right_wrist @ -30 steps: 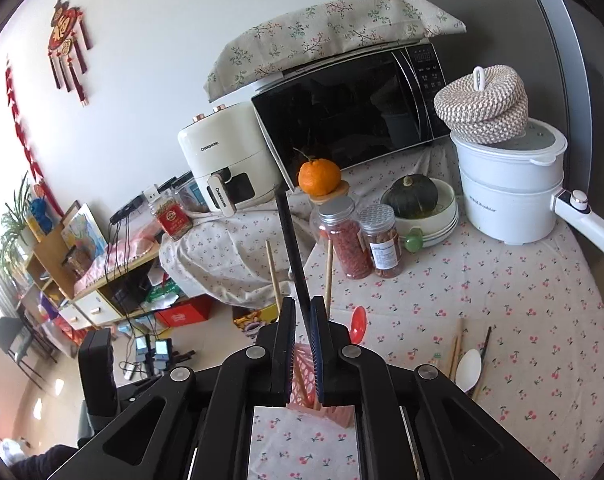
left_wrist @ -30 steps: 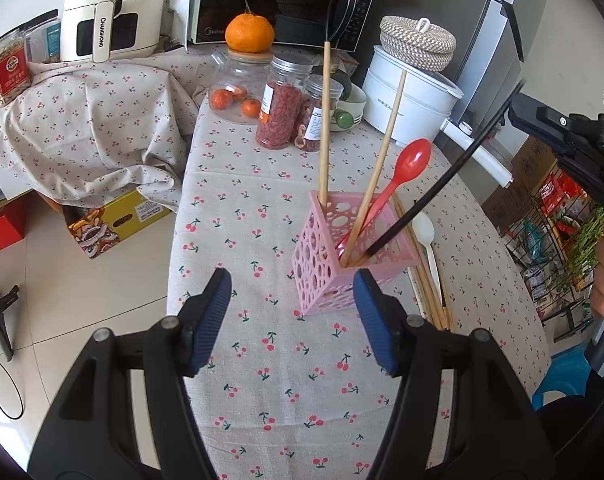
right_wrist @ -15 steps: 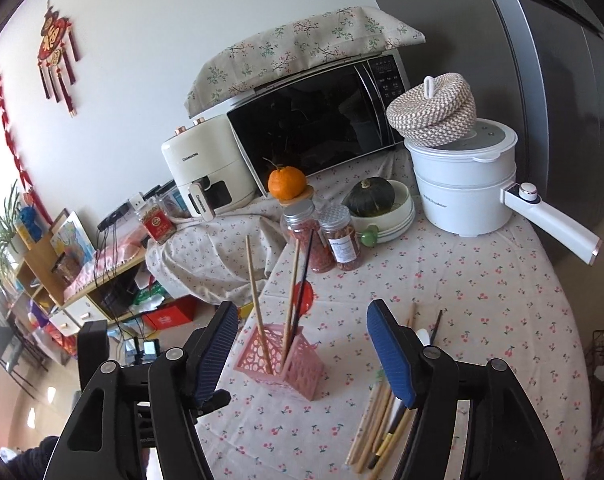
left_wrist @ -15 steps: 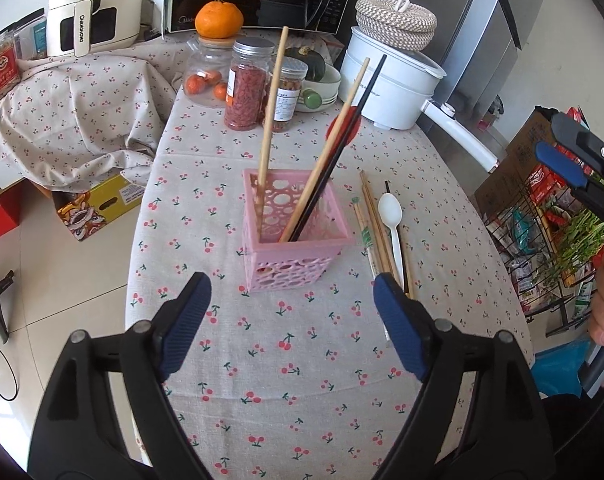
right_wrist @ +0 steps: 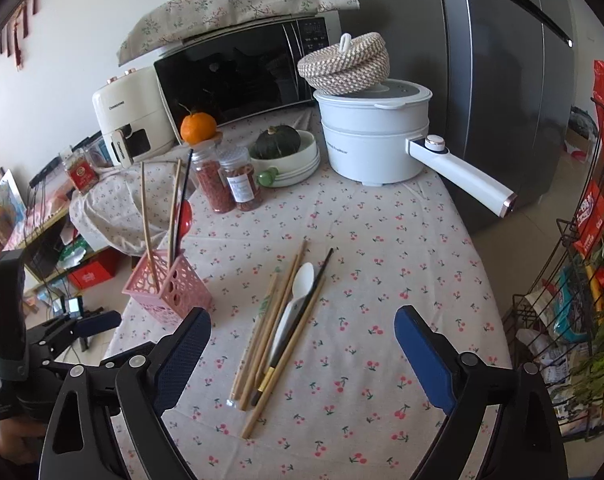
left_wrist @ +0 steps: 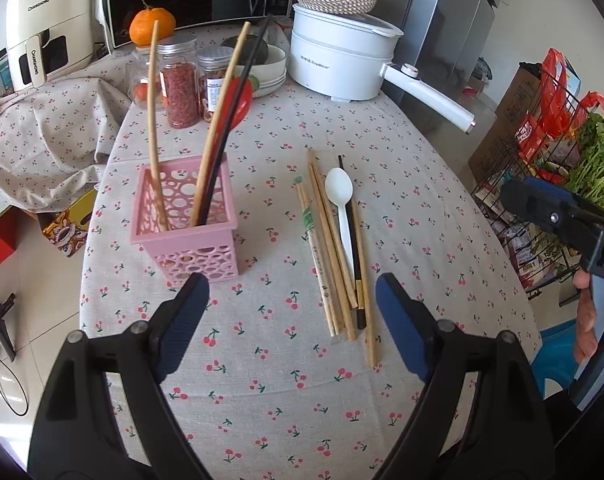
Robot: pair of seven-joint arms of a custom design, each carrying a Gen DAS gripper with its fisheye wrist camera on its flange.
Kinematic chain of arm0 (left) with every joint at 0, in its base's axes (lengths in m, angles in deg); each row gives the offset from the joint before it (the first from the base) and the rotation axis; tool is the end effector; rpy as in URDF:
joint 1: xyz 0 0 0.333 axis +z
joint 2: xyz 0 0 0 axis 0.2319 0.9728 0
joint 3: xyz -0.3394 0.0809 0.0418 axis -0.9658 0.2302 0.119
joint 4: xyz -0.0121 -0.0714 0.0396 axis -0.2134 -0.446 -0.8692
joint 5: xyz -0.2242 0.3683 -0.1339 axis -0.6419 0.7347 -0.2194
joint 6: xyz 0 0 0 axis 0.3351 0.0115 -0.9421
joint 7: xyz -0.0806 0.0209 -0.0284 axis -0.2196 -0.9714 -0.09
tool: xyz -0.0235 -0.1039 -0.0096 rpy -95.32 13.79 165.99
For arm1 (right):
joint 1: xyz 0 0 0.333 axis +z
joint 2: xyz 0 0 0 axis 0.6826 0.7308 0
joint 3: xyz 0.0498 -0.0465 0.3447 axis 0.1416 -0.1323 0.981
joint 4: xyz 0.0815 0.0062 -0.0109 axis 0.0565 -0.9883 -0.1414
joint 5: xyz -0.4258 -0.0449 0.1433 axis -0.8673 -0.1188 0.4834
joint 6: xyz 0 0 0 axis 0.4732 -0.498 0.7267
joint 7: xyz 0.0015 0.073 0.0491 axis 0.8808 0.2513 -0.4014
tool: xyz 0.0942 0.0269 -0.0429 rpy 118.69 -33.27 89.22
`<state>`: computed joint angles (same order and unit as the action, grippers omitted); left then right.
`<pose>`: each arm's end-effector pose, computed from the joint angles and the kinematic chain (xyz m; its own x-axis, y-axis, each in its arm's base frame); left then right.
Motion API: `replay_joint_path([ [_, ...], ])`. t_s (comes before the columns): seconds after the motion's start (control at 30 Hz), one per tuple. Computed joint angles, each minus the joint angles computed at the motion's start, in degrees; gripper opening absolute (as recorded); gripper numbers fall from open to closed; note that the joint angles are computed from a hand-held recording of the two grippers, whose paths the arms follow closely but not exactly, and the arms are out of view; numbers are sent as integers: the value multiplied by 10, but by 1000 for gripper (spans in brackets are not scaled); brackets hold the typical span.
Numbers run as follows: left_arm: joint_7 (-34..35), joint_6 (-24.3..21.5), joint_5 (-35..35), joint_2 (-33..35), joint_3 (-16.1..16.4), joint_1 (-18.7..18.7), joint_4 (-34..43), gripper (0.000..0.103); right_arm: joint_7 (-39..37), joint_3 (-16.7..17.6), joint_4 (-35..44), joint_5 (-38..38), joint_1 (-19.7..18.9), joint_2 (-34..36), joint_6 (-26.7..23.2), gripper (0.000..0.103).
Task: Organize utensils
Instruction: 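Lower the left gripper onto the white plastic spoon and close on it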
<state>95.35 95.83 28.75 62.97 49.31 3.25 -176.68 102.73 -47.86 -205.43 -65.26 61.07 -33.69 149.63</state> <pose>0.4875 -0.1974 0.5302 -0.2645 -0.9550 0.1342 -0.8056 0.1423 -0.5751 0.4951 0.1505 0.5651 0.1433 -0.9776 -0.1538 -0.7338 -0.0007 -0.6793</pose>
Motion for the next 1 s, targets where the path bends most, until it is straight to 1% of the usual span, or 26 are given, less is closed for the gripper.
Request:
replay_joint_path([
  [0.07, -4, -11, 4, 13, -5, -1, 11, 85, 16, 5, 5, -8, -13, 6, -26, 94],
  [0.13, -7, -24, 4, 26, -7, -5, 22, 85, 26, 2, 12, -3, -19, 16, -49, 94],
  [0.27, -2, -47, -19, 58, -4, -19, 48, 85, 49, 1, 24, 2, -34, 36, -84, 94],
  [0.3, 4, -50, -30, 66, -2, -24, 55, 84, 52, 0, 26, 3, -37, 41, -90, 94],
  [0.33, 10, -50, -40, 75, -1, -28, 61, 81, 54, -1, 29, 6, -39, 47, -97, 94],
  [0.37, 17, -51, -50, 85, 0, -31, 68, 71, 54, -2, 32, 9, -41, 53, -105, 94],
  [0.4, 22, -54, -59, 95, 0, -34, 76, 56, 53, -4, 36, 13, -42, 59, -113, 94],
  [0.43, 27, -58, -69, 107, 1, -36, 86, 50, 50, -5, 39, 17, -44, 64, -119, 94],
  [0.47, 28, -59, -75, 120, 0, -37, 95, 40, 49, -5, 42, 19, -45, 68, -124, 94],
  [0.5, 22, -58, -73, 131, -3, -35, 103, 32, 47, -4, 43, 21, -47, 71, -126, 94],
  [0.53, 14, -57, -68, 143, -5, -34, 111, 29, 44, -5, 45, 23, -48, 73, -127, 94],
  [0.57, 6, -53, -60, 153, -8, -34, 119, 23, 40, -5, 46, 25, -49, 75, -129, 94],
  [0.6, -3, -47, -48, 162, -10, -33, 125, 21, 36, -5, 46, 28, -50, 76, -129, 94],
  [0.73, -30, -32, -6, 197, -14, -33, 156, 21, 24, -8, 48, 41, -53, 79, -130, 94],
  [0.87, -54, -43, 31, 236, -11, -35, 192, 21, 11, -10, 52, 54, -55, 84, -134, 94],
  [1.0, -64, -73, 49, 269, -7, -38, 226, 21, 1, -12, 56, 67, -58, 90, -138, 94],
])
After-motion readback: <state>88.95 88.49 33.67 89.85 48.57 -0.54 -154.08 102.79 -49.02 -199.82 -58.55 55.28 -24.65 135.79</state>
